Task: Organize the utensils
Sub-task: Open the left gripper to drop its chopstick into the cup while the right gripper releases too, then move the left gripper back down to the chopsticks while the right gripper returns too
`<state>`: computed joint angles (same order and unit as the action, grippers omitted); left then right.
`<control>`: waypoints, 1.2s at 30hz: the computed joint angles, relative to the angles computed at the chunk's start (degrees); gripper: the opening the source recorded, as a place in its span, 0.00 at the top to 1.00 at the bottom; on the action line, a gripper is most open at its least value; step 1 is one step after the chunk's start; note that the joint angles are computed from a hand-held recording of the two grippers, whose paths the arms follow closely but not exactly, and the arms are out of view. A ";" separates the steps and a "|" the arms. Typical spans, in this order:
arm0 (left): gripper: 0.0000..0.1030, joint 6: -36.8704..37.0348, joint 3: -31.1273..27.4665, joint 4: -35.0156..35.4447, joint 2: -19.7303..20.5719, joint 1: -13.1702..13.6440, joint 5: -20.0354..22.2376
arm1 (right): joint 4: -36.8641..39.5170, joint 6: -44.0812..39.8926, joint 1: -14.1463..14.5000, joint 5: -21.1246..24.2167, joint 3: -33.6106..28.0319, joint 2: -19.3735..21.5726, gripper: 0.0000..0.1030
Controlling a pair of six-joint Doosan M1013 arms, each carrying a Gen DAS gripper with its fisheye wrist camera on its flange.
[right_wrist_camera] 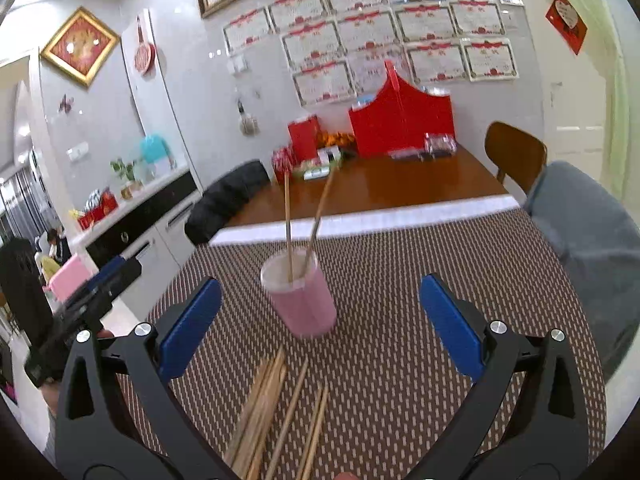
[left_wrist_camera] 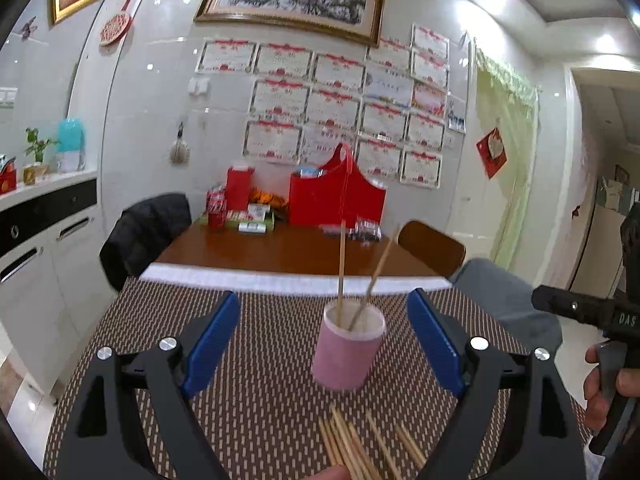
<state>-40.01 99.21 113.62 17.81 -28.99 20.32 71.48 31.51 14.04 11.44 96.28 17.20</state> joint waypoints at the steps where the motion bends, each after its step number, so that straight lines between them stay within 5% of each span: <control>1: 0.18 2.74 0.39 -3.07 -0.28 -0.22 -0.17 | -2.32 2.04 0.18 -0.11 0.83 -0.35 0.05; 12: 0.18 26.19 2.46 -28.10 -0.82 -2.40 1.97 | -3.79 3.40 0.79 0.52 3.85 -1.18 0.05; 18: 0.18 47.55 2.70 -50.40 0.66 -2.49 1.86 | -21.78 19.95 2.11 0.48 5.42 -0.08 0.05; 26: 0.18 70.43 1.30 -73.85 4.10 -2.29 5.18 | -26.83 25.32 2.08 2.65 6.89 1.14 0.05; 36: 0.18 74.47 0.46 -78.71 5.99 -2.04 6.86 | -32.04 29.49 2.21 4.04 7.19 1.60 0.05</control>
<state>34.46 99.67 34.91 23.79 -31.04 27.18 39.45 61.00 16.25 15.48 103.47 18.80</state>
